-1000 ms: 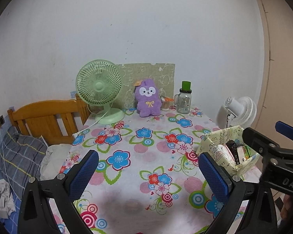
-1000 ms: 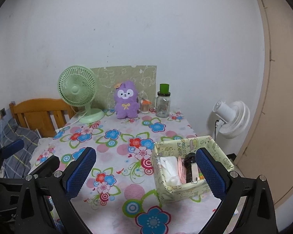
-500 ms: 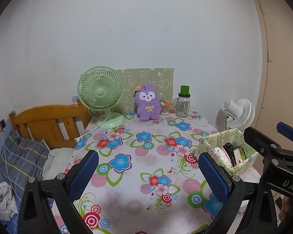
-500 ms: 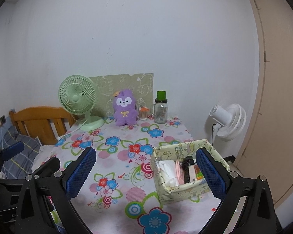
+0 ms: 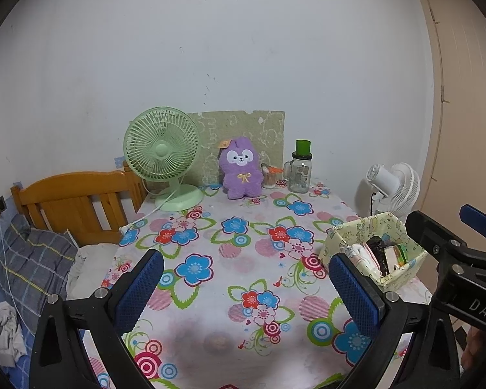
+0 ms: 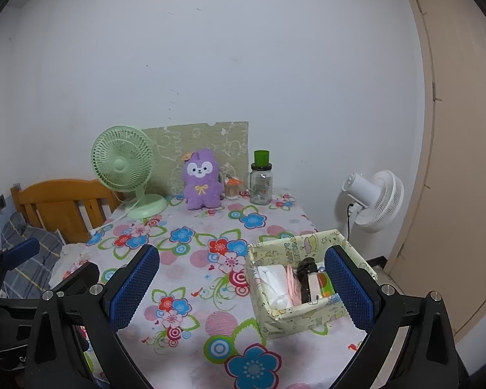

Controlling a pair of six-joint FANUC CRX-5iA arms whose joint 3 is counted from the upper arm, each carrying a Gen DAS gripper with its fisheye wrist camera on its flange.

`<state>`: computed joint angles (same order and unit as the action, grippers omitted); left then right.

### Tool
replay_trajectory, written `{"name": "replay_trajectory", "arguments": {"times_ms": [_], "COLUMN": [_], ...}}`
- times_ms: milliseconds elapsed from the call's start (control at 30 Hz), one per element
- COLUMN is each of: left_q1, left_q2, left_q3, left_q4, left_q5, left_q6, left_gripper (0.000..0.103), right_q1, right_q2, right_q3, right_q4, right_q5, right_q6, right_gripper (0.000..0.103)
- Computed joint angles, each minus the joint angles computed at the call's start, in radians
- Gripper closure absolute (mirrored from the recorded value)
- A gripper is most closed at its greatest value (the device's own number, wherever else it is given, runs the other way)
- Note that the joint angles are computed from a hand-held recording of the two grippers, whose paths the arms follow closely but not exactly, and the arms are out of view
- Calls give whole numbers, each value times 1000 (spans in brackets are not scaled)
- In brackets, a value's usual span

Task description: Organize soft objects

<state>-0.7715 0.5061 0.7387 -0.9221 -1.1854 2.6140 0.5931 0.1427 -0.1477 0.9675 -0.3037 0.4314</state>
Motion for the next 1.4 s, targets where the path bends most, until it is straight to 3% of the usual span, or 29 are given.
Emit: {"name": "replay_trajectory", "arguments": {"times_ms": [1400], "left_q1": [15], "left_q2": [8], "left_q3": [-5], "left_q4": [13], "left_q5": [10], "left_q6": [-2], "left_gripper": [0], "right_q1": [10], "right_q2": [16], "right_q3": [12], "right_q4": [-7], "right_q5": [-25], "right_q6": [4], "right_gripper": [0]}}
